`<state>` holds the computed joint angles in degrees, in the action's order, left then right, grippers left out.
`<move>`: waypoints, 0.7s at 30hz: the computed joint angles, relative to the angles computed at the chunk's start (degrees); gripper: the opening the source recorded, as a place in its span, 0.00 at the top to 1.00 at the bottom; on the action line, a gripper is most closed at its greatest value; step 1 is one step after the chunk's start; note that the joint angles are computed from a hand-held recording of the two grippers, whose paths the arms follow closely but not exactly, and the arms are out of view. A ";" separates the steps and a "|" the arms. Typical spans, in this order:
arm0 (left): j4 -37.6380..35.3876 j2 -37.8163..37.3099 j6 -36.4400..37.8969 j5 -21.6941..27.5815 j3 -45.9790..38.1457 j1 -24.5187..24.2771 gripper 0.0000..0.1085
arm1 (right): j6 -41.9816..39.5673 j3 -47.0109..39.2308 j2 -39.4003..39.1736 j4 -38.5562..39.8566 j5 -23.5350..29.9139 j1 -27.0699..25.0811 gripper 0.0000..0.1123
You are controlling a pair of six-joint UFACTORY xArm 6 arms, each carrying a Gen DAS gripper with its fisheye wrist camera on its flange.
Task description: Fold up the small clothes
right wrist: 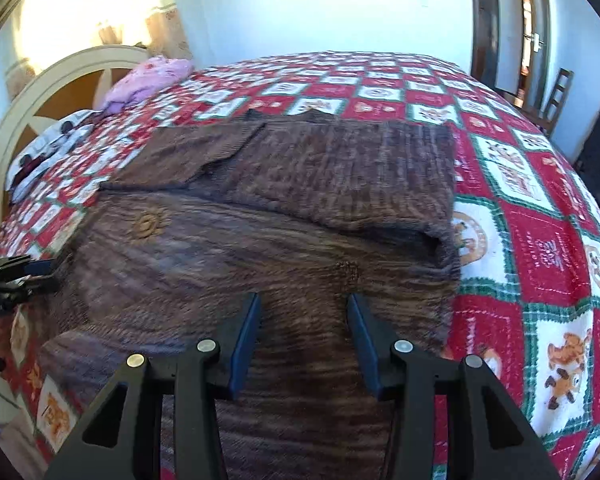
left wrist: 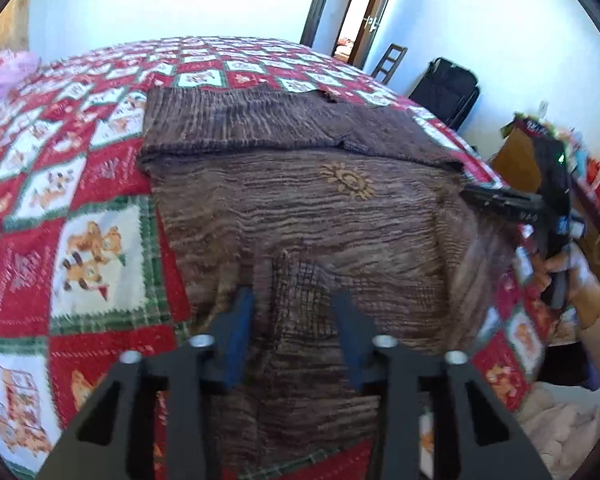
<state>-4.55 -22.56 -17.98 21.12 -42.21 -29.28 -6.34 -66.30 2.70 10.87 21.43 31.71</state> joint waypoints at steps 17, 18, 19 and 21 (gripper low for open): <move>-34.09 -0.25 16.99 -2.11 1.02 0.55 0.65 | 14.48 8.26 -8.22 -14.09 -1.81 -0.45 0.95; -35.35 -0.27 17.74 -1.93 0.98 0.61 0.65 | 14.59 8.56 -8.54 -13.91 -1.70 -0.63 0.95; -36.62 -0.30 18.33 -1.91 1.00 0.59 0.65 | 15.35 8.93 -8.92 -14.66 -1.54 -0.85 0.95; -38.20 -0.45 19.14 -2.02 1.14 0.52 0.65 | 17.31 9.78 -9.84 -16.88 -1.14 -1.22 0.95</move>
